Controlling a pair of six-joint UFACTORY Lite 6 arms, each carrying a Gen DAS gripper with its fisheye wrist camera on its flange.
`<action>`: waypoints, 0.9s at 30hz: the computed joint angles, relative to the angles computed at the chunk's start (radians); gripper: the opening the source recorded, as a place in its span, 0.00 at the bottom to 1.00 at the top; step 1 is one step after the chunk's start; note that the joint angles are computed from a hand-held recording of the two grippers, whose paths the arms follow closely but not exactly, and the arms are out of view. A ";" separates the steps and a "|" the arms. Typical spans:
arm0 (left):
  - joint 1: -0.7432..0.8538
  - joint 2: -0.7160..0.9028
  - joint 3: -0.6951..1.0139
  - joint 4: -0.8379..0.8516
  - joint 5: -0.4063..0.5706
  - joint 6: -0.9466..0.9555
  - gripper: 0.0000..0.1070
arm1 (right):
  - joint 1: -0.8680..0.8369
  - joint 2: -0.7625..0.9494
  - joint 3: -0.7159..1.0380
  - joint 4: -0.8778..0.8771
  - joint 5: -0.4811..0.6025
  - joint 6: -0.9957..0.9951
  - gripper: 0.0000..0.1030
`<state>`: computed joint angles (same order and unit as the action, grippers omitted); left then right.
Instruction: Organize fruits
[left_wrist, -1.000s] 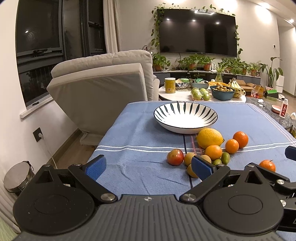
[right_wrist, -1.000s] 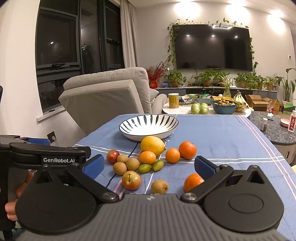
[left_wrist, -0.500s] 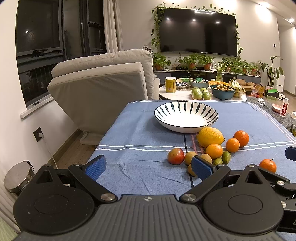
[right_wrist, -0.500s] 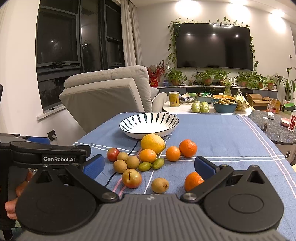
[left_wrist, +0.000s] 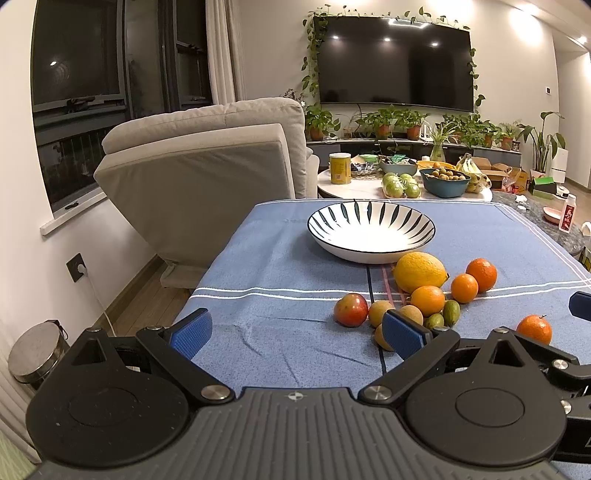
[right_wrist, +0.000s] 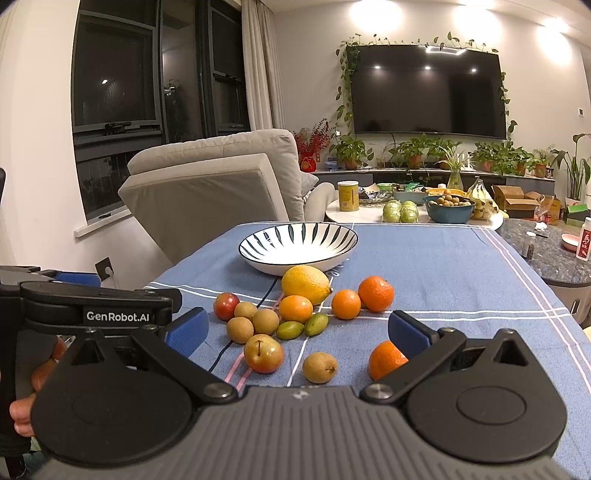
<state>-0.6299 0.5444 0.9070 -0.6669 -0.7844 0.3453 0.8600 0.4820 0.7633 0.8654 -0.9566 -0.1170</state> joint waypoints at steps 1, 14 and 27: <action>-0.001 0.001 0.001 -0.003 0.000 0.002 0.92 | 0.000 0.000 -0.001 -0.001 0.000 0.001 0.77; 0.003 0.015 0.004 0.004 0.000 -0.001 0.92 | -0.015 0.003 -0.003 -0.030 0.035 0.002 0.77; 0.038 0.035 -0.006 0.176 0.018 -0.089 0.82 | -0.065 0.003 -0.052 -0.125 0.087 0.011 0.77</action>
<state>-0.5923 0.5794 0.9005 -0.4911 -0.7668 0.2564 0.7953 0.4851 0.7118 0.7402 -0.8698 -0.1058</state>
